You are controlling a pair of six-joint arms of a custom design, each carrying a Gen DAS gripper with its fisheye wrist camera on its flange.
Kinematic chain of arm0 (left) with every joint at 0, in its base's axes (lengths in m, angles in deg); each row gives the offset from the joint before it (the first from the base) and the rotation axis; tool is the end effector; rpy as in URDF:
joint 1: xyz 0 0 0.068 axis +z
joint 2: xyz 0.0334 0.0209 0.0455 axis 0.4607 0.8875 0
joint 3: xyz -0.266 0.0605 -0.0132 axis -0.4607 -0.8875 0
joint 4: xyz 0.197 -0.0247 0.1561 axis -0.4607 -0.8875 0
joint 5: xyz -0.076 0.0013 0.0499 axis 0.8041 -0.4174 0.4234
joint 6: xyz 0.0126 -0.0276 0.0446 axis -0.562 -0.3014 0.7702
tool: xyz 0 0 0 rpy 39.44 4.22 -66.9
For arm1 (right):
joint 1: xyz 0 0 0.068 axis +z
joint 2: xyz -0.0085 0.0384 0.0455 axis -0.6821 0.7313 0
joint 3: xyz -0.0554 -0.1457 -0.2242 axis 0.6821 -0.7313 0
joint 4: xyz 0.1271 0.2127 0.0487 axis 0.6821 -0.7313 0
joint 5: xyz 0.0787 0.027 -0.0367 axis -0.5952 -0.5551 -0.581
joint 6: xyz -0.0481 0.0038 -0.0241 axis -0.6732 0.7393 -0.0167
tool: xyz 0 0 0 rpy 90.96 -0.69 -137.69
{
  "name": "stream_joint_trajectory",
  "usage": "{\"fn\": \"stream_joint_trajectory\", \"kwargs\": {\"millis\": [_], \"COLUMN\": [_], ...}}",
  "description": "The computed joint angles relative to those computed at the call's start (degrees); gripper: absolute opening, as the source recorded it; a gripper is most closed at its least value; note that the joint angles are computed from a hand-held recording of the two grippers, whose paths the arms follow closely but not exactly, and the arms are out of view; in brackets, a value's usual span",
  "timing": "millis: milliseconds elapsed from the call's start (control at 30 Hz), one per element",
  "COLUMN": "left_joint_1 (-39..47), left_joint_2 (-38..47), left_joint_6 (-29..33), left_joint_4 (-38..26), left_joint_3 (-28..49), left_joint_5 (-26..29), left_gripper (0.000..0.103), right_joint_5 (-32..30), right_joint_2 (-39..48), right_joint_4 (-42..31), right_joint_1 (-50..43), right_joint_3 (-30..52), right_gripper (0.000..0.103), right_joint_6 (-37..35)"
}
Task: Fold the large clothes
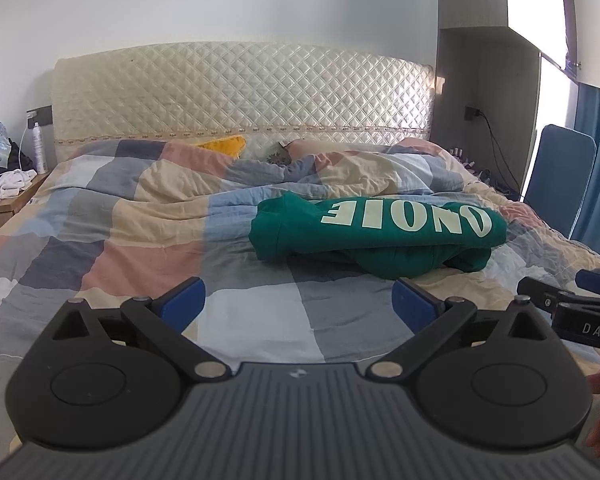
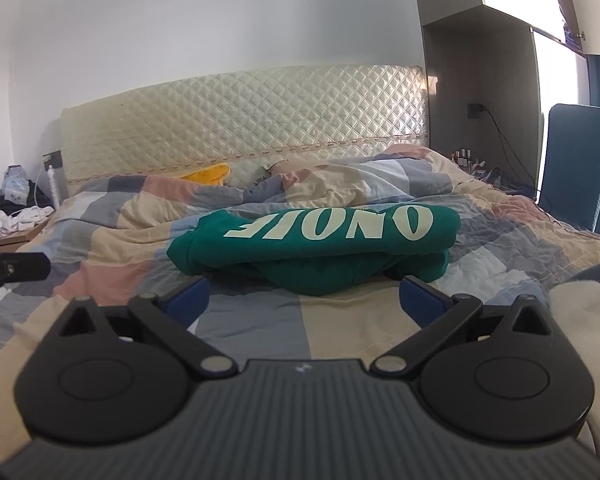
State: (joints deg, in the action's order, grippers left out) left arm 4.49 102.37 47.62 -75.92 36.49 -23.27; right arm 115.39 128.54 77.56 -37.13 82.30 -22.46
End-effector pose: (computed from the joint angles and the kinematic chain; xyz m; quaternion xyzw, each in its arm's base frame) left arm 0.3477 -0.1528 0.2188 0.2027 0.8256 -0.1684 0.4990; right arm 0.2293 0.0077 0.1827 0.1821 0.8017 -0.0976 0.5609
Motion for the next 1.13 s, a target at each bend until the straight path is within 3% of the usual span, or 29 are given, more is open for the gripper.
{"fn": "stream_joint_trajectory", "kwargs": {"millis": [1133], "left_joint_1": [0.1], "left_joint_2": [0.6], "left_joint_6": [0.4], "left_joint_4": [-1.8], "left_joint_3": [1.2], "left_joint_5": [0.4], "left_gripper": [0.102], "right_joint_5": [0.1], "right_joint_2": [0.4], "right_joint_4": [0.8], "right_joint_1": [0.0], "right_joint_3": [-0.2], "right_gripper": [0.103], "right_joint_6": [0.3]}}
